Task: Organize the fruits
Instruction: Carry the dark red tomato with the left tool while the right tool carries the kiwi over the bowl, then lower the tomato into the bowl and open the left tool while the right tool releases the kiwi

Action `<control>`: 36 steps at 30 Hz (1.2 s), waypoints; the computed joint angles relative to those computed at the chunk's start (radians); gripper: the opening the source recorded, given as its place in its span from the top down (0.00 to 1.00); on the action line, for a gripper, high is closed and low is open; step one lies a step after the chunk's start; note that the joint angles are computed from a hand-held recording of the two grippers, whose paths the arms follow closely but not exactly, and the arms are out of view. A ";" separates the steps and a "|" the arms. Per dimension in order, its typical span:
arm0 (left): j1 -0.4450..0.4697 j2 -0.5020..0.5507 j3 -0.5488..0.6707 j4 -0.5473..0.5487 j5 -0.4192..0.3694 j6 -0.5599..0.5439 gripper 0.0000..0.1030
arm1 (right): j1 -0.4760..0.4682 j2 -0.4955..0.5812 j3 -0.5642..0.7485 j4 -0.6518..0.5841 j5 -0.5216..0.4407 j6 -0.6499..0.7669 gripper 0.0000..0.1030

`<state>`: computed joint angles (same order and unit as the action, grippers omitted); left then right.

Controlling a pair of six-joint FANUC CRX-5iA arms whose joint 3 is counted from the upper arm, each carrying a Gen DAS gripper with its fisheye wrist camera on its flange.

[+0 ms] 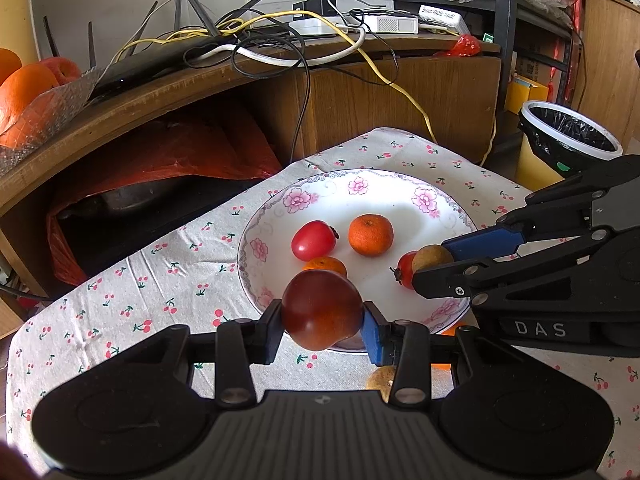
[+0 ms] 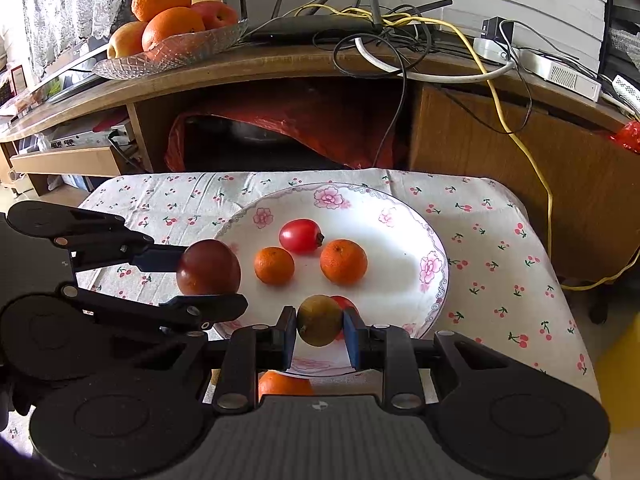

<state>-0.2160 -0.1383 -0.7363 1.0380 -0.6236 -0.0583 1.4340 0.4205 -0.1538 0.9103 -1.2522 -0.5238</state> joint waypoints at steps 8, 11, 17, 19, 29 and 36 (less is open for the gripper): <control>-0.003 0.001 0.001 0.000 0.003 0.000 0.53 | -0.001 -0.001 -0.002 -0.002 0.001 -0.003 0.79; -0.004 0.002 0.002 0.001 0.005 0.000 0.53 | -0.001 -0.001 -0.002 -0.003 0.000 -0.005 0.79; -0.004 0.002 0.001 0.001 0.005 -0.001 0.53 | 0.000 -0.001 -0.002 -0.003 0.000 -0.013 0.79; -0.006 0.001 0.001 0.001 0.009 -0.001 0.53 | 0.000 0.000 -0.001 -0.003 -0.001 -0.013 0.79; -0.012 -0.002 -0.003 0.007 0.020 -0.004 0.52 | 0.002 -0.001 -0.006 0.003 -0.007 -0.025 0.77; -0.017 -0.008 -0.012 0.040 0.030 -0.024 0.49 | 0.005 -0.001 -0.005 0.004 -0.015 -0.032 0.76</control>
<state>-0.2335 -0.1468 -0.7486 1.0785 -0.5940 -0.0828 1.4386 0.4197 -0.1588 0.9145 -1.2672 -0.5560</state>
